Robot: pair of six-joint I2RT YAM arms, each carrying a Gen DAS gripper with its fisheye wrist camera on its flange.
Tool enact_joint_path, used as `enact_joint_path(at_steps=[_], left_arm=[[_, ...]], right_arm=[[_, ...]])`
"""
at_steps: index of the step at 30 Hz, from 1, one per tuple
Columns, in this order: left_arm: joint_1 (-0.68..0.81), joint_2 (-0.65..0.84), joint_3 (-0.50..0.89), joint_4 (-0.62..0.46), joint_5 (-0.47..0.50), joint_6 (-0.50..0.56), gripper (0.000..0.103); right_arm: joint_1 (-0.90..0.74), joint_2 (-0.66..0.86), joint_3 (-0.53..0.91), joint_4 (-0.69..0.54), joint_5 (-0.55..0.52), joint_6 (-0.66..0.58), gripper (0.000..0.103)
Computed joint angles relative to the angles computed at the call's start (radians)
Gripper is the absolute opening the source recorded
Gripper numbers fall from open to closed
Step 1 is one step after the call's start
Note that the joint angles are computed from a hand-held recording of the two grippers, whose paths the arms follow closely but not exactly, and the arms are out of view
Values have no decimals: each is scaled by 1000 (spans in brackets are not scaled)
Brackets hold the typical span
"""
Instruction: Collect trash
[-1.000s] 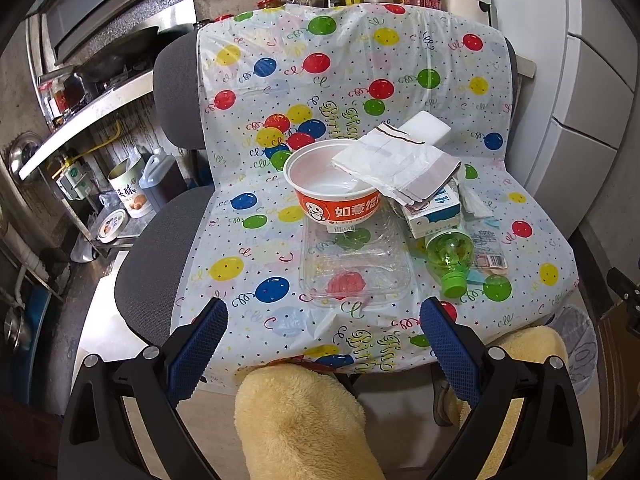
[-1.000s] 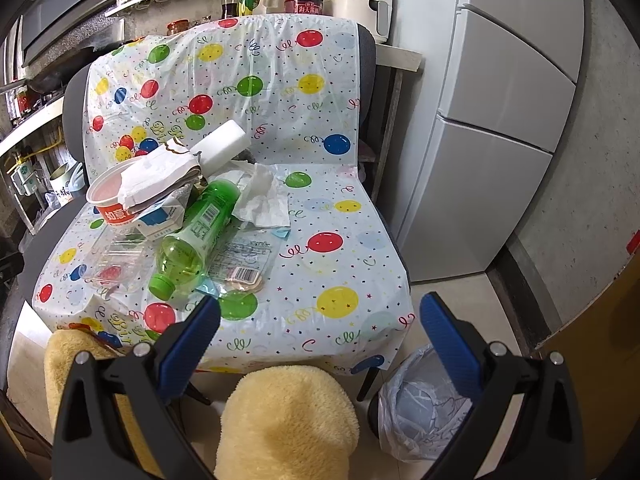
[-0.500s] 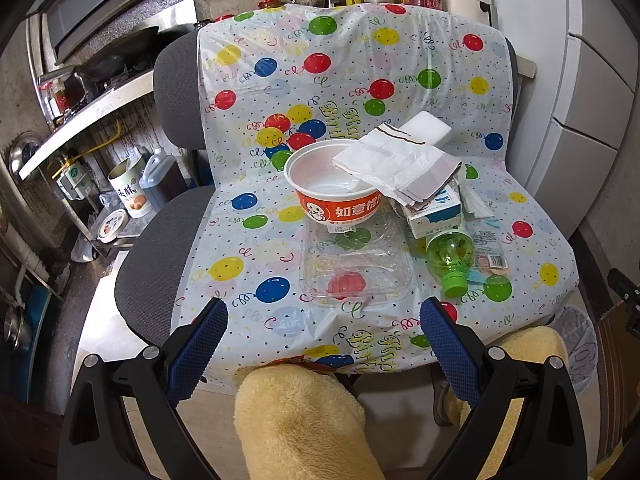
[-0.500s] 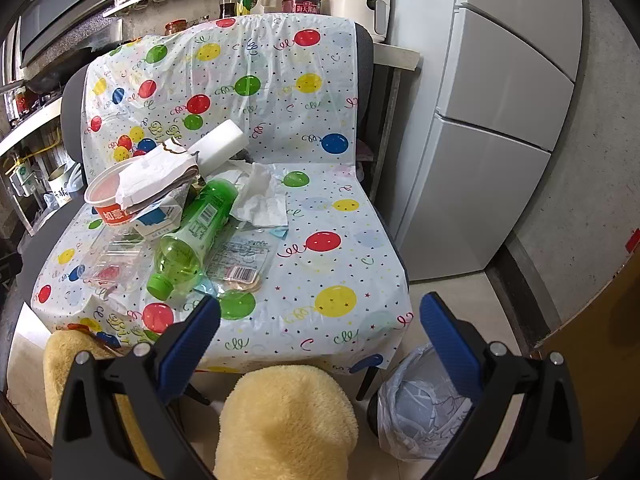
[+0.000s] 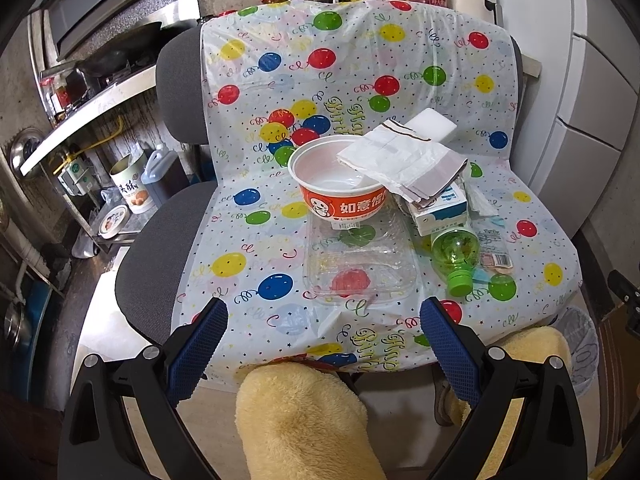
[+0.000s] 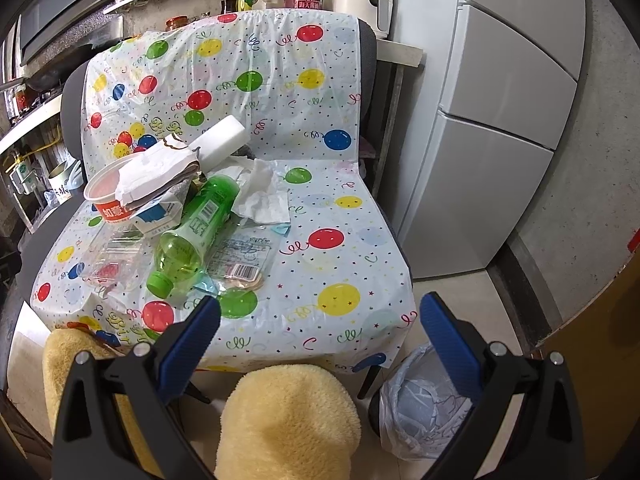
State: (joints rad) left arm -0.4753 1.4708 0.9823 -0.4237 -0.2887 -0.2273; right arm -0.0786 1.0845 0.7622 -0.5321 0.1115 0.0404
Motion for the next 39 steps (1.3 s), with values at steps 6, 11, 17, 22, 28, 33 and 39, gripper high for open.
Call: enact_joint_path(at_steps=[6, 11, 17, 22, 28, 33, 39], left_arm=[[31, 52, 17, 14, 22, -4, 95], [58, 116, 48, 34, 55, 7, 95], [89, 218, 127, 77, 47, 46, 95], [134, 322, 218, 114, 139, 87, 95], [134, 458, 356, 97, 100, 126, 95], [164, 538, 447, 83, 148, 106, 95], [175, 565, 454, 145, 153, 111, 95]], right_arm=[[13, 77, 8, 70, -90, -6, 97], [57, 198, 53, 170, -141, 1, 97], [84, 383, 185, 279, -237, 20, 97], [125, 584, 369, 277, -276, -23, 97], [136, 800, 596, 236, -317, -18, 85], [135, 977, 803, 162, -369, -41, 78], [133, 1129, 991, 95, -444, -70, 61]])
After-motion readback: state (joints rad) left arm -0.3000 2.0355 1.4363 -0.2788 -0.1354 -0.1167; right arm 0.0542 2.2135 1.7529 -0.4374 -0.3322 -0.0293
